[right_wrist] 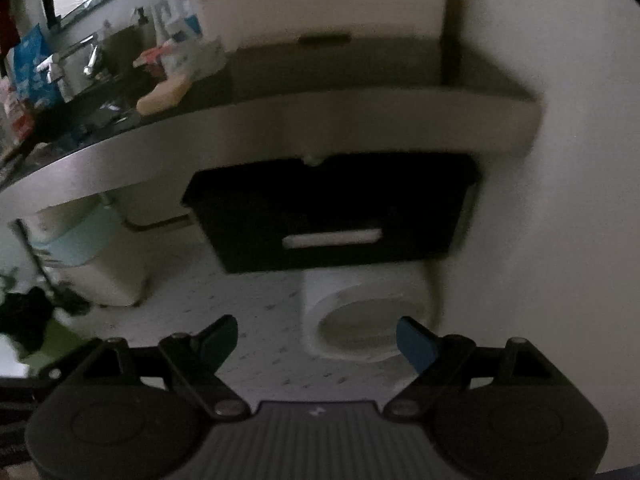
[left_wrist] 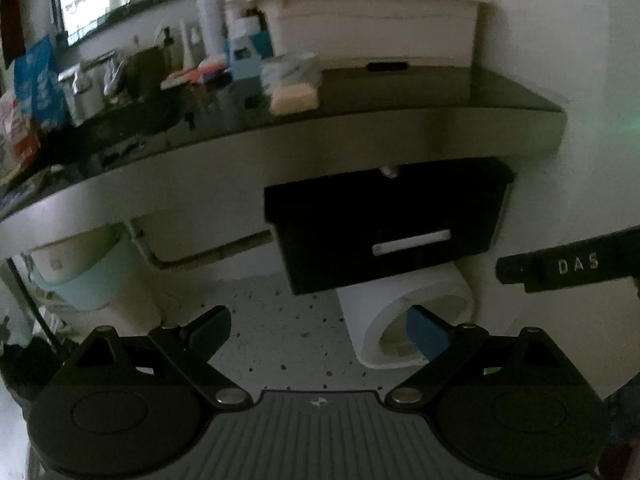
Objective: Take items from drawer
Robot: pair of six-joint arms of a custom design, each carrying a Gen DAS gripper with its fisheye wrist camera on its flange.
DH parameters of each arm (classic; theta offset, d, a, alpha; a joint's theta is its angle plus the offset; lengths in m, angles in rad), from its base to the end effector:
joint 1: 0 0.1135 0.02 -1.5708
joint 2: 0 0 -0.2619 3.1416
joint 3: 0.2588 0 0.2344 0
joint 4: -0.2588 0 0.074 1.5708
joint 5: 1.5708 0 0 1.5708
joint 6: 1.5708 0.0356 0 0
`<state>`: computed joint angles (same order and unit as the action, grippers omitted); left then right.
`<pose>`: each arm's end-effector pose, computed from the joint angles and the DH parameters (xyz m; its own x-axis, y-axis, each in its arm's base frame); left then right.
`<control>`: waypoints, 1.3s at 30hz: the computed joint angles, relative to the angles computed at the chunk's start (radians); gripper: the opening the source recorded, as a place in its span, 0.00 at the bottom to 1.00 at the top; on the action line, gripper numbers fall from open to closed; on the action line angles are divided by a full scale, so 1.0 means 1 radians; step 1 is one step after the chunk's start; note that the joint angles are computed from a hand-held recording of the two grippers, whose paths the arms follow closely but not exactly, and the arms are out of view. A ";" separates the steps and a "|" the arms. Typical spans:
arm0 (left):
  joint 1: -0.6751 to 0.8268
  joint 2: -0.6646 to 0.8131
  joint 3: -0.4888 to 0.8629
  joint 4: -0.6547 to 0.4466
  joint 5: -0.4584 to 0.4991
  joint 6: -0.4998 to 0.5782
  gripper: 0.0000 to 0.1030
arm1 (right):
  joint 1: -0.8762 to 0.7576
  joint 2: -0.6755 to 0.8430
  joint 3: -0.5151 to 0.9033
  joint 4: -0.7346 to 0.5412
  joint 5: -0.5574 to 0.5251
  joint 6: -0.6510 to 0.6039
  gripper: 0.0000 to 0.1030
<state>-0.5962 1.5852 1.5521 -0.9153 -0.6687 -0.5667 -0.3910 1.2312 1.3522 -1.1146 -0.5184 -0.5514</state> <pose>0.2703 -0.1567 0.3450 -0.6432 -0.0726 -0.7623 -0.2415 0.9639 0.1120 0.1988 -0.0629 0.3594 -0.7024 -0.2026 -0.6823 -0.3368 0.9391 0.0678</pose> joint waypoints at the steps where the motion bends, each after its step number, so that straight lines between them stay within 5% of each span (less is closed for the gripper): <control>1: -0.005 0.007 0.019 -0.008 0.007 0.004 0.92 | -0.019 -0.020 0.009 -0.010 -0.001 -0.013 0.83; 7: -0.017 0.026 0.116 -0.057 0.067 -0.011 0.92 | -0.150 -0.076 0.128 -0.095 -0.060 -0.079 0.83; 13: -0.055 0.070 0.268 -0.174 -0.005 -0.046 0.92 | -0.202 -0.064 0.279 -0.220 -0.078 -0.152 0.83; 23: -0.038 0.190 0.618 -0.501 0.010 -0.147 0.92 | -0.228 -0.116 0.324 -0.194 -0.035 -0.089 0.83; 39: -0.074 0.208 0.751 -0.650 -0.046 -0.269 0.92 | -0.378 -0.060 0.482 -0.380 -0.196 -0.186 0.83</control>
